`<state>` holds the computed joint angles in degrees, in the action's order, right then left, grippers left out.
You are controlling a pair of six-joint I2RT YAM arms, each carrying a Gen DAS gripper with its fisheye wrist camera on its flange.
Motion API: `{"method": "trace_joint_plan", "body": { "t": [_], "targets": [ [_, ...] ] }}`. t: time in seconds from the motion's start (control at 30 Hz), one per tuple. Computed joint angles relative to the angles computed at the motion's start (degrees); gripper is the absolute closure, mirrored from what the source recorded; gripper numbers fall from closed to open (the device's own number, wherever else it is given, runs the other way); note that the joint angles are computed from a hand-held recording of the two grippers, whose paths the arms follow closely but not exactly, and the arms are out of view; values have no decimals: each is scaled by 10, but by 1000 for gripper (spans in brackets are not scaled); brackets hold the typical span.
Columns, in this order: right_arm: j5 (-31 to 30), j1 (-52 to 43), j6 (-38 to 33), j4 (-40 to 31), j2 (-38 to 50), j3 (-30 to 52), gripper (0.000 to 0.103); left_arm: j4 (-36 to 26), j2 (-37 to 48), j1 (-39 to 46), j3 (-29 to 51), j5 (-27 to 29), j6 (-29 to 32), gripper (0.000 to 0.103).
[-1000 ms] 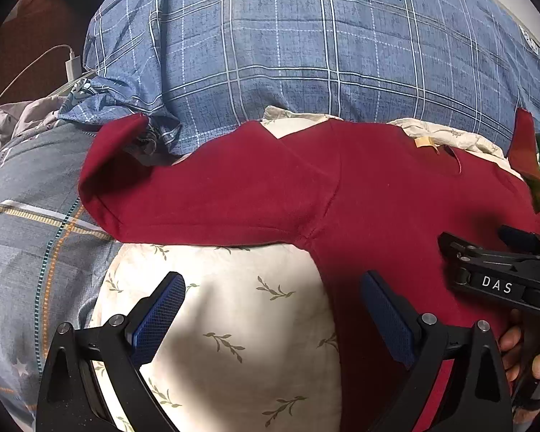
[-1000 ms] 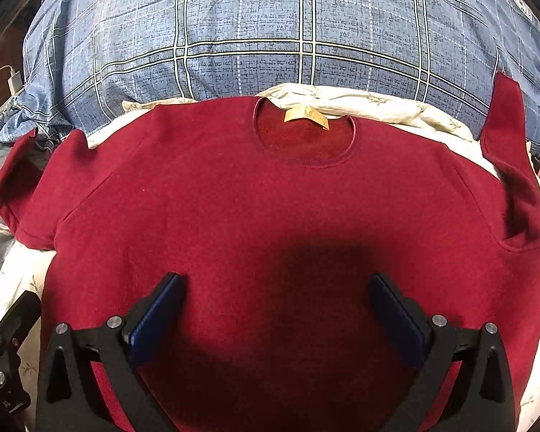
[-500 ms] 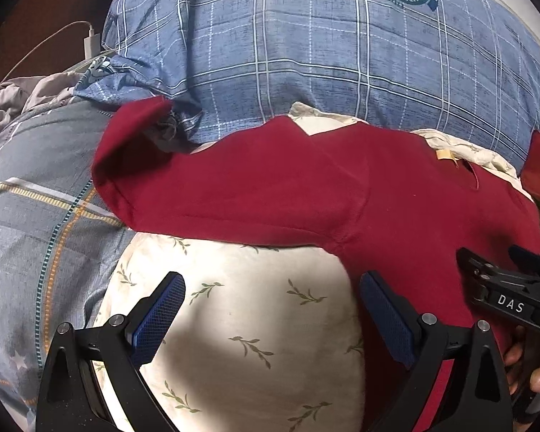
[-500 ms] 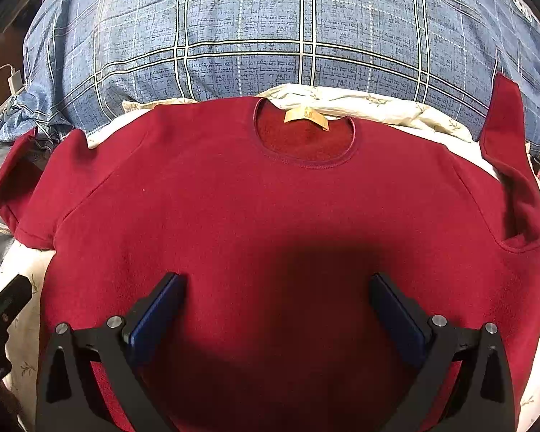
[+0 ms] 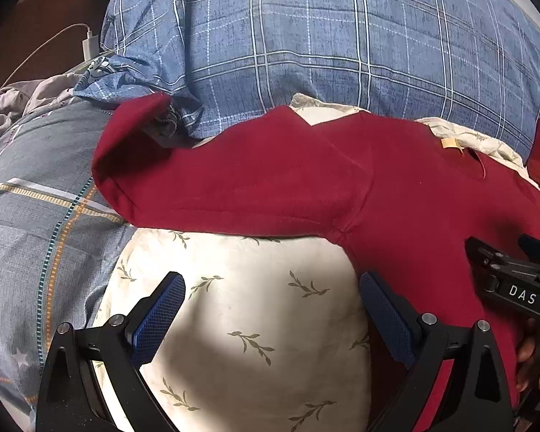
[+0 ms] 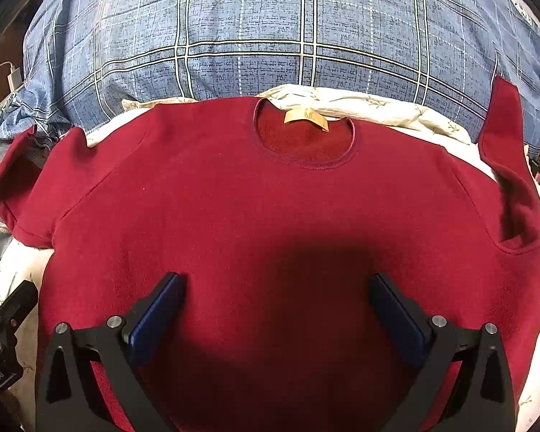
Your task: Fold small clothes
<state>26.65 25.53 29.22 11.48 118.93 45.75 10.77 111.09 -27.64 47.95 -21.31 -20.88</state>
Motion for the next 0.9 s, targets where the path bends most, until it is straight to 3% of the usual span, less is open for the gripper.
{"method": "trace_joint_plan", "body": {
  "t": [0.1, 0.23, 0.37, 0.43, 0.53, 0.67, 0.83, 0.9],
  "targets": [
    [11, 5, 16, -41, -4, 13, 1, 0, 1, 0, 2, 1, 2, 5],
    [-19, 25, 86, -246, -29, 81, 1, 1, -5, 7, -1, 10, 2, 5],
    [-6, 82, 51, -292, -119, 84, 1, 5, -14, 14, -10, 14, -1, 5],
    [-44, 88, 35, -308, -158, 105, 1, -2, -17, 16, -11, 13, -4, 5],
    [-163, 65, 7, -293, -175, 152, 1, -3, -29, 19, -19, 7, -8, 5],
    [-222, 42, 0, -234, -125, 208, 2, -13, -48, 31, -32, -24, -19, 5],
    [-347, 19, 14, -256, 38, 371, 17, -23, -55, 84, -43, -29, -65, 5],
    [-375, 31, 4, -282, 108, 455, 18, -26, -55, 99, -43, -24, -87, 5]
  ]
}}
